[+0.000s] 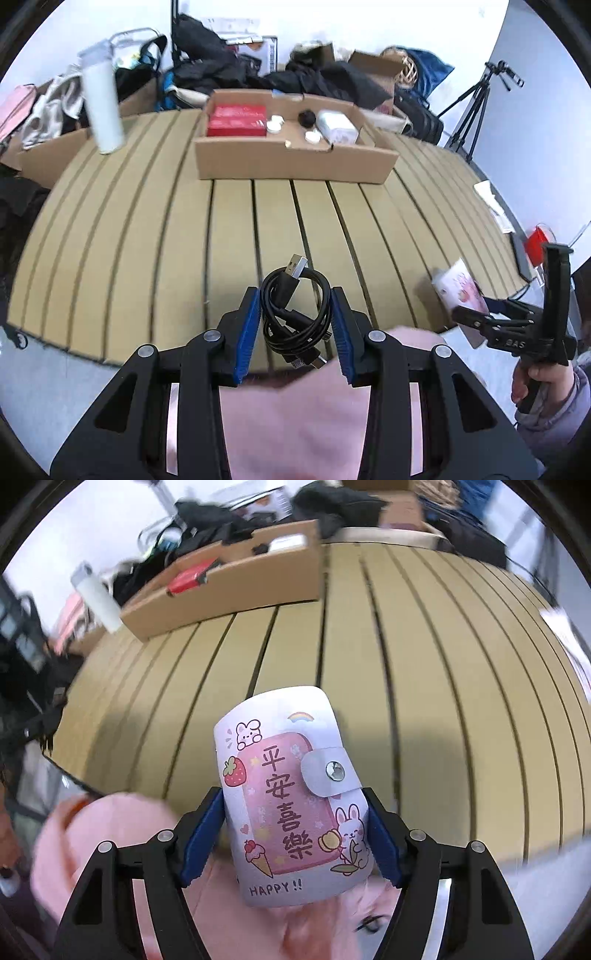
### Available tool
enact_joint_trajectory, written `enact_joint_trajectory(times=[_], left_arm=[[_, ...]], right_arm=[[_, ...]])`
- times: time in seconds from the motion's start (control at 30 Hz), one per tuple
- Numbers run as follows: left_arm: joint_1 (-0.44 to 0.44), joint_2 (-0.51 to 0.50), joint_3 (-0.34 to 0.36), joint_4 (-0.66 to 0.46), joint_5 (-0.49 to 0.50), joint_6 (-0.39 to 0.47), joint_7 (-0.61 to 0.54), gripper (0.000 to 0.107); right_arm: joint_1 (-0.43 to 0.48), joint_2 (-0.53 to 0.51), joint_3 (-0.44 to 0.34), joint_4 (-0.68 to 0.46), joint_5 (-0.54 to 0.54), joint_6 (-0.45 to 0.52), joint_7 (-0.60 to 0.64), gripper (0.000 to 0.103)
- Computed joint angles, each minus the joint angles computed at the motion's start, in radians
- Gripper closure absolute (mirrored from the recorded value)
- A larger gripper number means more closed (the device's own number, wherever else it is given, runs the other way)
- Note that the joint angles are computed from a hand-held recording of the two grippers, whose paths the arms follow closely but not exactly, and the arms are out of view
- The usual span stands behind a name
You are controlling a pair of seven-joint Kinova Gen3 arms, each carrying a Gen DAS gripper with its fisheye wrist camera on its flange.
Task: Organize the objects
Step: 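Carry the black cable and pink card wallet into the cardboard tray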
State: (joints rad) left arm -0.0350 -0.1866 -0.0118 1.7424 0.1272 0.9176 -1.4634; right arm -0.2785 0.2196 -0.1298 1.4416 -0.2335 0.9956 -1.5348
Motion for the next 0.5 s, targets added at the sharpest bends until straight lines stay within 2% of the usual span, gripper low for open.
enact_joint_trajectory(times=[0.1, 0.23, 0.37, 0.5], left_arm=[[-0.001, -0.056, -0.024, 0.008, 0.024, 0.015, -0.018, 0.074], [0.001, -0.090, -0.031, 0.006, 0.036, 0.013, -0.025, 0.074], [0.009, -0.098, -0.036, -0.006, 0.052, 0.013, -0.046, 0.074], [0.018, -0.053, -0.069, -0.064, 0.096, 0.008, -0.097, 0.074]], right_arm=[[0.009, -0.110, -0.003, 0.075, -0.022, -0.025, 0.014, 0.027], [-0.002, -0.186, -0.002, 0.098, -0.024, -0.035, 0.022, 0.027], [-0.024, -0.181, -0.007, 0.060, -0.011, -0.046, -0.002, 0.027], [-0.017, -0.132, -0.001, -0.017, -0.062, -0.023, 0.026, 0.027]])
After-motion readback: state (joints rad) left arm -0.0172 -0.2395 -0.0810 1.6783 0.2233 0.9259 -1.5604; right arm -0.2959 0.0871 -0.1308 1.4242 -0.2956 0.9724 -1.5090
